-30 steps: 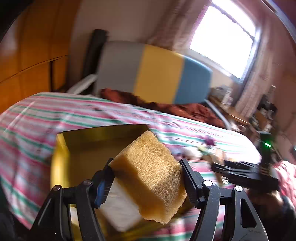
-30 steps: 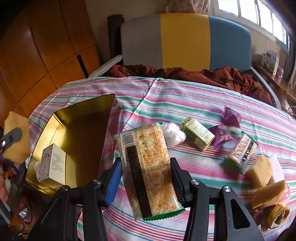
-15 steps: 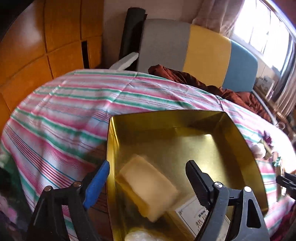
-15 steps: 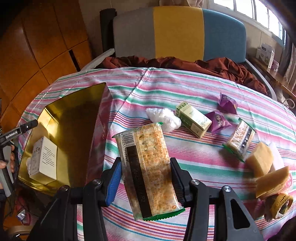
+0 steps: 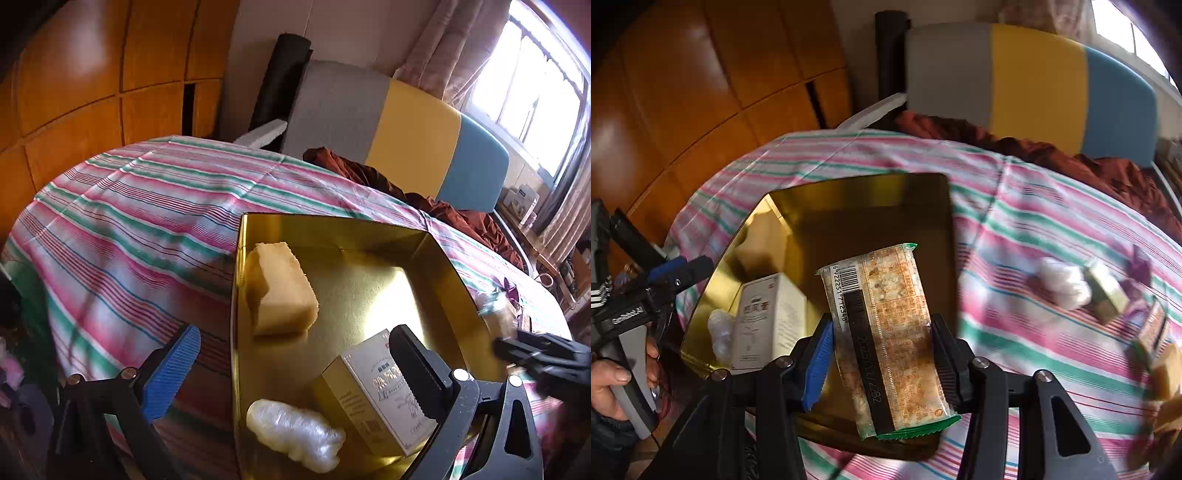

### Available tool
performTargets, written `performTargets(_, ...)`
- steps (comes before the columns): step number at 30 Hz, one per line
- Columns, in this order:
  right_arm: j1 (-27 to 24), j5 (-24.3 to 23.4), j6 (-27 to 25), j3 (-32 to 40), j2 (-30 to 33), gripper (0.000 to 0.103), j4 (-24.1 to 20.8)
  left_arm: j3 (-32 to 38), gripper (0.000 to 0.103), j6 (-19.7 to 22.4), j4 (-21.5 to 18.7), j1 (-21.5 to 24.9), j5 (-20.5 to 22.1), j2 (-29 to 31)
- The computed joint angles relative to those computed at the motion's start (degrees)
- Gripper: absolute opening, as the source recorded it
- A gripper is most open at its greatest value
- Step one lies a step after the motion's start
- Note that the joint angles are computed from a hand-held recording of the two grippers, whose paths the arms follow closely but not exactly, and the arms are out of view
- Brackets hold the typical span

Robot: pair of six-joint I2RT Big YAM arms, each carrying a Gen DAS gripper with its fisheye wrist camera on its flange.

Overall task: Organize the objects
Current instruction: 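Drop sponge into gold box with left gripper while right gripper places cracker packet there, then return both grippers to the remaining items on the tablecloth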

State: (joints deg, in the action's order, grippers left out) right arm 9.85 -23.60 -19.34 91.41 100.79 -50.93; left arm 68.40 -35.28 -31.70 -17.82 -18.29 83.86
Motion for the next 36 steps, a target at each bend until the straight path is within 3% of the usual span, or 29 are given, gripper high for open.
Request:
performTargets(6,3.4,3.1,0.3,0.8,3.1,0.051,-1.7,-1.5,0.103,-0.5,-0.4,-0.3,-1.6,-2.3)
performTargets(13,3.9,1.4,-0.8,1.0,5.1,0.053,-4.6,-2.8,0.103,-2.1,-1.5,-0.6,-2.9,-3.3)
performTargets(16,3.8,0.1,-1.4,0.3,4.8,0.067,-4.5,-3.1,0.103,-2.6,-1.5,-0.9,-3.3,-3.4)
performTargets(17,3.8,0.3,-1.5,-0.7,4.1,0.081,-3.2,-3.1,0.103,-2.5,-1.6,-1.1,-3.9,-3.4)
performTargets(21,3.7,-0.2,-3.1,-4.2,0.9,0.092,1.8,-3.3,0.103,-2.1,-1.2,-2.1,-6.8,-4.0)
performTargets(25,3.1,-0.7,-3.5,-7.2,-2.9,0.094,7.6,-2.8,0.103,-1.7,-1.5,-2.8,-9.1,-4.4)
performTargets(28,2.0,1.0,-1.3,-11.6,-7.2,0.094,17.5,-2.2,0.103,-1.1,-2.0,-3.4,-10.2,-4.7)
performTargets(30,1.3,4.7,0.2,-15.6,-10.3,0.094,26.9,-1.8,0.103,-0.6,-2.5,-3.8,-10.6,-4.6)
performTargets(32,1.6,14.7,1.7,-18.8,-11.9,0.094,34.8,-1.4,0.103,0.2,-2.6,-4.4,-11.0,-4.6)
performTargets(33,1.5,19.2,1.5,-19.4,-11.8,0.094,36.5,-1.3,0.103,0.5,-2.5,-4.6,-11.0,-4.6)
performTargets(34,1.0,20.2,1.6,-18.7,-11.1,0.094,35.8,-1.0,0.103,0.8,-2.5,-4.9,-10.8,-4.4)
performTargets(36,-1.3,16.1,3.7,-14.9,-8.8,0.092,28.8,-0.6,0.103,1.1,-2.5,-5.3,-10.2,-4.1)
